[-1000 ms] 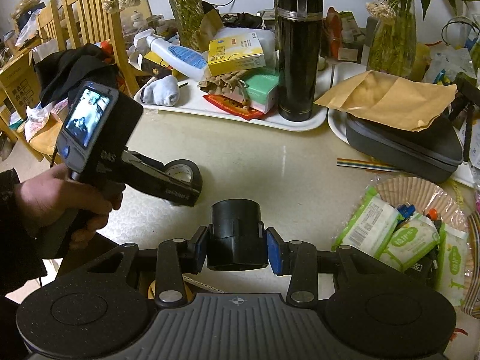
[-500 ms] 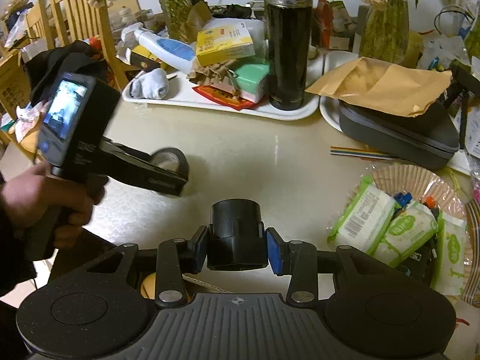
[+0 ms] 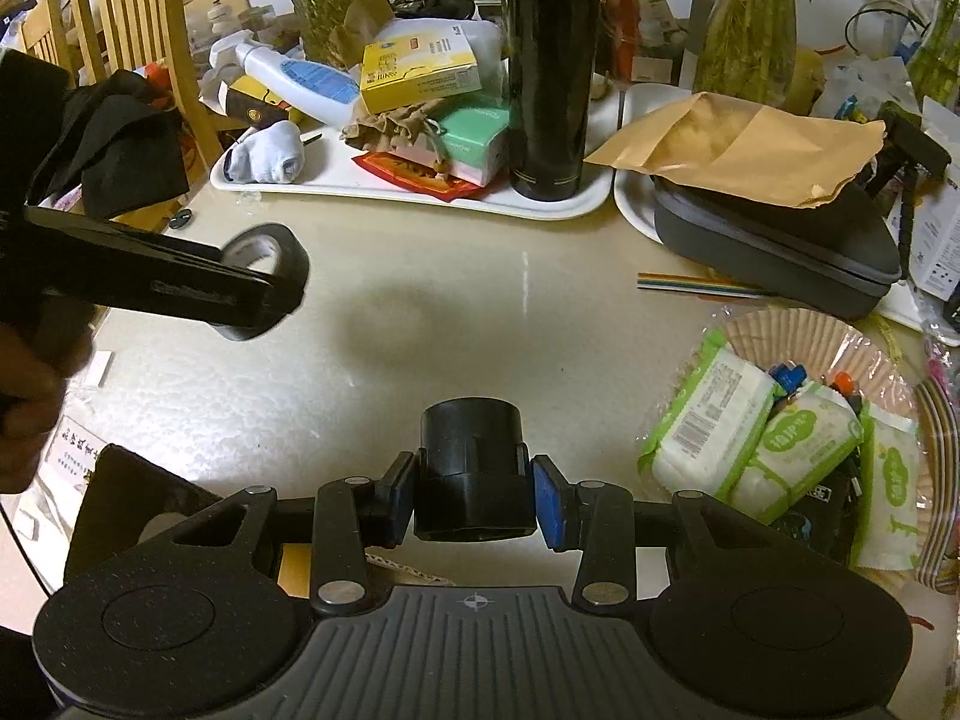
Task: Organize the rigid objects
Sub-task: 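Carry the tape roll with the left tool while the right tool carries the socket over the box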
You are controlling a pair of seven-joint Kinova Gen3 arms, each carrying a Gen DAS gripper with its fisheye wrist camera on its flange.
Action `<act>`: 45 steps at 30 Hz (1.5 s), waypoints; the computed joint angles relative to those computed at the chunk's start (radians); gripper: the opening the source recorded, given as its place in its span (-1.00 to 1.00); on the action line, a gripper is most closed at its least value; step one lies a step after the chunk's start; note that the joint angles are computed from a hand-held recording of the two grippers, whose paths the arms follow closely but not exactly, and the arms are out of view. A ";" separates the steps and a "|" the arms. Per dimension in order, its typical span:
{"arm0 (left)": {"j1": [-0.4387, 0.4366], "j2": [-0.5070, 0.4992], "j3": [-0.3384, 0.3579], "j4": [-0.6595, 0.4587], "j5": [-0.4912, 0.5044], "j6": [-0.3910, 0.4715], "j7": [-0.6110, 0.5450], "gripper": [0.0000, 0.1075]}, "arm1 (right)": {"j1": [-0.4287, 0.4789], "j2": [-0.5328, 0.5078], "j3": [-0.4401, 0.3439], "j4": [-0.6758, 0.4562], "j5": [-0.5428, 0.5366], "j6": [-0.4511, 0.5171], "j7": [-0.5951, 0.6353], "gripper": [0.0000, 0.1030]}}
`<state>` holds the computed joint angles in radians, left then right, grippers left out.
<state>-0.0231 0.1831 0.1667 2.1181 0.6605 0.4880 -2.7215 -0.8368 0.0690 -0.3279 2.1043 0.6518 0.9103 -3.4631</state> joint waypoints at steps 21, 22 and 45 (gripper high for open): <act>-0.061 -0.203 -0.188 0.076 0.123 0.252 -0.224 0.34 | -0.068 0.015 -0.024 -0.042 0.006 0.082 -0.078 -0.16; -0.064 -0.212 -0.196 0.081 0.125 0.262 -0.236 0.34 | -0.073 0.018 -0.026 -0.047 0.006 0.089 -0.082 -0.16; -0.141 -0.343 -0.325 0.201 -0.008 0.405 -0.378 0.34 | -0.229 0.068 -0.053 -0.127 0.033 0.215 -0.217 -0.16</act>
<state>-0.1639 -0.1594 -0.1586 2.3192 0.6529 0.8932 -3.0991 -1.0655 0.1369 -0.3807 1.9768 0.6844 1.1257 -3.6805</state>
